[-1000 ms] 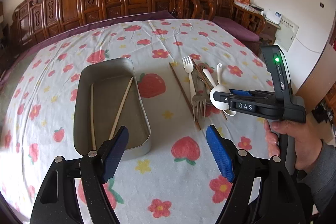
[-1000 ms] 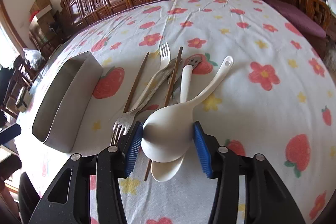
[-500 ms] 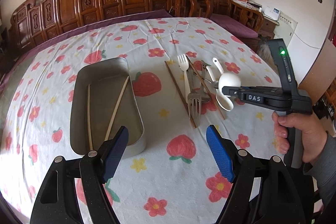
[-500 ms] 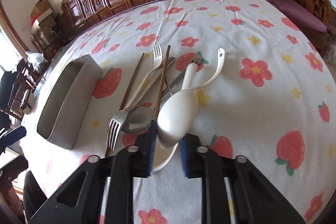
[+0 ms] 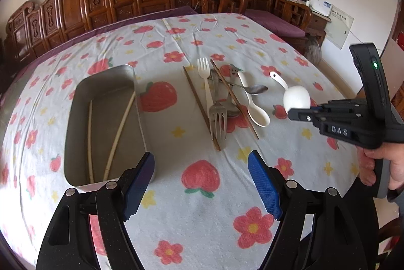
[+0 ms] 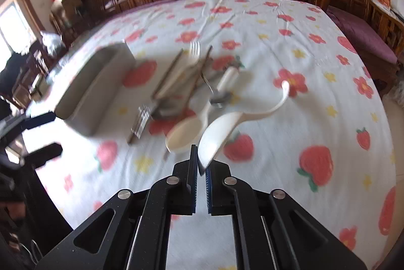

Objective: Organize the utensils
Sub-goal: 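Grasp a metal fork with the left gripper while the right gripper holds the white spoon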

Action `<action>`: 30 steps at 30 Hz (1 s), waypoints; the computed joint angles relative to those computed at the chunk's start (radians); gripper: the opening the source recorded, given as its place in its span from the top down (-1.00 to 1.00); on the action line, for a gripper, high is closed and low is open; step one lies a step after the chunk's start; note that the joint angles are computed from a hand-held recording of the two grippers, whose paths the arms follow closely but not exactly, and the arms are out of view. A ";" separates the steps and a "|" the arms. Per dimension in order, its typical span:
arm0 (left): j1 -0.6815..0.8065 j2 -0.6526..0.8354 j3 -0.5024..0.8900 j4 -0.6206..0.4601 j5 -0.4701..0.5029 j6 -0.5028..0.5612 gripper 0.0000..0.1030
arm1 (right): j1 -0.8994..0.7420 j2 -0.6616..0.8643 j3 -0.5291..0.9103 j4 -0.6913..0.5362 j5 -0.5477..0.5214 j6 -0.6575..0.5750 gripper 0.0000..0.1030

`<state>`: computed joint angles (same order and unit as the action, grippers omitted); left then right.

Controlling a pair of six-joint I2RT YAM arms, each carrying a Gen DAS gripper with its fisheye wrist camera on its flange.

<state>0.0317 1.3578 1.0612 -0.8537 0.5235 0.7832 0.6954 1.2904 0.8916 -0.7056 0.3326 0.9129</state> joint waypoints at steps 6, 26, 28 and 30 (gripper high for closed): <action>-0.037 -0.009 -0.031 0.024 -0.028 -0.023 -0.42 | 0.005 -0.028 -0.059 -0.010 -0.012 0.043 0.81; -0.181 0.027 -0.046 0.118 -0.114 -0.133 -0.42 | -0.065 -0.121 -0.089 0.010 0.019 0.011 0.89; -0.219 0.058 -0.030 0.137 -0.138 -0.165 -0.42 | -0.061 -0.123 -0.082 -0.009 0.029 0.008 0.89; -0.245 0.085 -0.018 0.153 -0.153 -0.185 -0.31 | -0.057 -0.120 -0.073 -0.021 0.036 -0.001 0.89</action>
